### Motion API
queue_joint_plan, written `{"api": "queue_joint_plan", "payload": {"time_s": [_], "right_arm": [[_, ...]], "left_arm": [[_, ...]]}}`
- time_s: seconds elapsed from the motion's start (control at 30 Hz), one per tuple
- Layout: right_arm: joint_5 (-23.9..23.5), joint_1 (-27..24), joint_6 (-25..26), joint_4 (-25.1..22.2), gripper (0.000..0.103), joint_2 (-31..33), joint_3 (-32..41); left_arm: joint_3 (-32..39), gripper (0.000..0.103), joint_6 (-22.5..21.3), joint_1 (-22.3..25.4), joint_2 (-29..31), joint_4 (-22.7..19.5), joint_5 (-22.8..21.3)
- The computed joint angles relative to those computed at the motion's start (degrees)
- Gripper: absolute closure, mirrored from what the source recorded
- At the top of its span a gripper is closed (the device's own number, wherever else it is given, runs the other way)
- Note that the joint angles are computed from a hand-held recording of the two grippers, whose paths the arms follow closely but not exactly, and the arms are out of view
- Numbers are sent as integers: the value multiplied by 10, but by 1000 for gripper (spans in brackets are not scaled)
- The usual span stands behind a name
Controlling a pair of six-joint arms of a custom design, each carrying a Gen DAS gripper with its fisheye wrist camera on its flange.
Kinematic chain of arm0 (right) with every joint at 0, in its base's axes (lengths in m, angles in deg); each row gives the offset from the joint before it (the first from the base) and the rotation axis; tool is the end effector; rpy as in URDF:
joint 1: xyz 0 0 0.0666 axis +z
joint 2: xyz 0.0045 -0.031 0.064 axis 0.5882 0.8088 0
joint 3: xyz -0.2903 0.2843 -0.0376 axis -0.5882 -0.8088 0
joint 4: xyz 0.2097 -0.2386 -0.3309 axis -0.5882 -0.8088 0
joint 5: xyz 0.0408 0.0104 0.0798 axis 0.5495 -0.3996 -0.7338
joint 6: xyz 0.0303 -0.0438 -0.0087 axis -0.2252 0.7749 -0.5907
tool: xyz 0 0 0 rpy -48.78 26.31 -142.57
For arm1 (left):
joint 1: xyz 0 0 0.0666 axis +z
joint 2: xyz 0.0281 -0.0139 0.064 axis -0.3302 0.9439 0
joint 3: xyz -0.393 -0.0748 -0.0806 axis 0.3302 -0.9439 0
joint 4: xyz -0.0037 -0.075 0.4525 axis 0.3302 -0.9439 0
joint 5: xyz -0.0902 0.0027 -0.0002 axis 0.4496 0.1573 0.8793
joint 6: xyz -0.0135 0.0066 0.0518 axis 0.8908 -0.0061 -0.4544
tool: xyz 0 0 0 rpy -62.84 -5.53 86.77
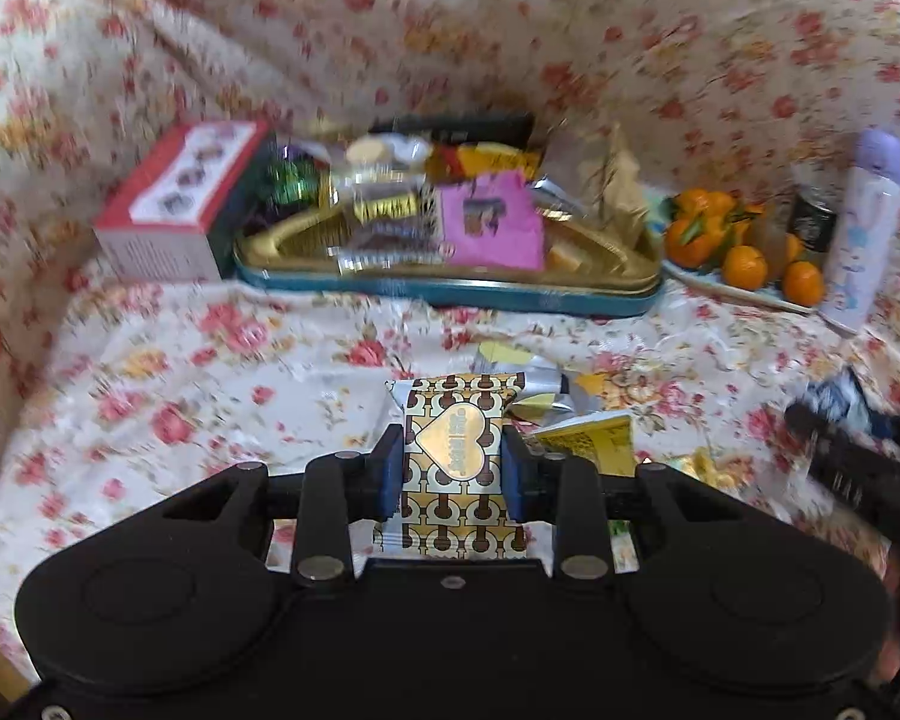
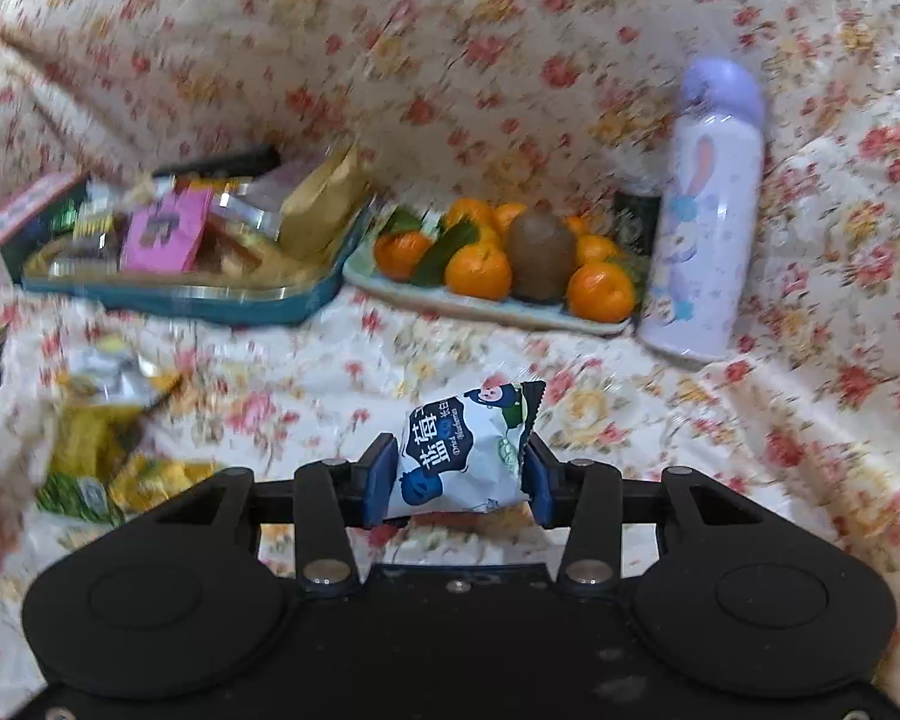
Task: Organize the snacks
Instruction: 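Carry both packets over the gold tray and open both grippers to drop them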
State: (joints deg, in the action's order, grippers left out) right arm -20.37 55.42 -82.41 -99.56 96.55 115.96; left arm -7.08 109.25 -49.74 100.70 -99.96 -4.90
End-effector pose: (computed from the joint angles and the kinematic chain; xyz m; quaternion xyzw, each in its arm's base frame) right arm 0.4918 0.1666 0.2588 -0.1064 0.8877 0.0077 0.4479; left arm 0.4506 -0.2498 0.3341 -0.0910 0.9359 0.0027 0.3402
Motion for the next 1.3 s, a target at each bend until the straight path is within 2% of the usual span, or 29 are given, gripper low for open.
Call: {"api": "queue_joint_plan", "payload": {"time_s": [0.23,0.5,0.63,0.8,0.97,1.1,1.3], "right_arm": [[15,3,-23,-19,57,-99,-27],[13,54,-40,-49,57,-271,-101],[19,95,-59,-77,57,-351,-138],[37,150,-123,-131,57,-422,-170],[79,189,-208,-189,57,-467,-197],[116,216,-273,-262,57,-499,-212],[116,229,-304,-335,57,-513,-217]], "left_arm": [[-26,62,-34,-37,-75,-19,-25],[-60,62,-26,-94,-149,-71,-55],[-69,61,6,-123,-164,-116,-78],[-83,61,80,-153,-172,-168,-91],[-103,61,129,-163,-181,-184,-52],[-111,61,158,-180,-179,-200,-62],[-132,61,186,-196,-197,-188,-73]]}}
